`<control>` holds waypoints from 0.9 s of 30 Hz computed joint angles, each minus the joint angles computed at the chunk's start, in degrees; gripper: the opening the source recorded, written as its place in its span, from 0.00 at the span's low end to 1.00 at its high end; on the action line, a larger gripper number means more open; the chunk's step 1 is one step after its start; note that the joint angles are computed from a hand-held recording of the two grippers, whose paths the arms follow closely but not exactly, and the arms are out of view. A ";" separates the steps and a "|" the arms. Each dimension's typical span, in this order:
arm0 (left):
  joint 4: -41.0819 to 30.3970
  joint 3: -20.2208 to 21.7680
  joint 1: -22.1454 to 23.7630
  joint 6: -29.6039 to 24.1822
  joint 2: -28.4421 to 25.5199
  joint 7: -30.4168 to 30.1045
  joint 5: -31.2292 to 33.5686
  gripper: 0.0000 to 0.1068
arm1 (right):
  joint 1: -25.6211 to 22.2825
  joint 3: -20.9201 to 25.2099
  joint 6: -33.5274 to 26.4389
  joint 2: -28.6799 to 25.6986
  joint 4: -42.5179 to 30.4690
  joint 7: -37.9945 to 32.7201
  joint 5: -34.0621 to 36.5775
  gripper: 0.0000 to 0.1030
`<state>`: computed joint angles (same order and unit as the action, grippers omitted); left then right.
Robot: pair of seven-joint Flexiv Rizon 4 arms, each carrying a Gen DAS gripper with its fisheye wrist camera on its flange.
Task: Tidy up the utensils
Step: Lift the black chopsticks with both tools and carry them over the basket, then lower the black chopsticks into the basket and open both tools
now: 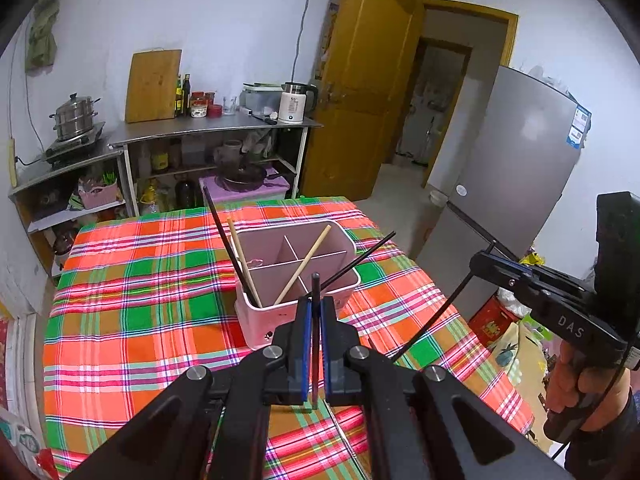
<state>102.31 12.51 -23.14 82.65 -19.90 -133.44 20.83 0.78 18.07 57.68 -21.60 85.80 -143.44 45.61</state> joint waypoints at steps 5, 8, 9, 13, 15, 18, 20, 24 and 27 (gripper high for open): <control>0.55 -1.35 1.56 0.19 0.81 1.66 -1.75 0.04 | -0.36 0.40 -0.85 0.73 -0.13 -0.96 1.22 0.04; 0.42 -1.39 1.83 0.33 1.56 2.06 -2.12 0.04 | -0.51 0.59 -1.63 1.18 -0.76 -1.83 2.76 0.04; 0.32 -1.32 1.85 0.38 1.86 2.07 -2.06 0.04 | -0.53 0.64 -1.94 1.26 -1.22 -2.09 3.40 0.04; -1.28 -0.30 1.63 -0.48 3.32 1.59 -0.46 0.04 | -0.26 0.58 -2.65 1.46 -3.17 -3.06 5.50 0.04; -2.40 -0.19 1.94 -1.57 3.87 1.11 0.79 0.04 | 0.14 0.54 -2.55 1.55 -4.29 -3.33 6.32 0.04; -3.85 -0.90 3.44 -2.06 4.41 0.61 1.62 0.04 | 0.51 0.51 -2.70 1.34 -5.87 -3.53 7.51 0.04; -5.15 -1.03 4.06 -2.56 4.45 0.18 2.45 0.04 | 0.99 0.41 -2.46 0.95 -6.94 -3.34 7.71 0.04; -7.64 -1.69 5.56 -3.52 3.77 0.31 2.98 0.04 | 1.60 0.54 -1.87 -0.28 -9.21 -2.69 7.83 0.04; -9.06 -2.20 6.64 -3.96 2.77 0.84 2.45 0.04 | 2.28 0.67 -0.88 -1.83 -11.21 -1.44 7.24 0.04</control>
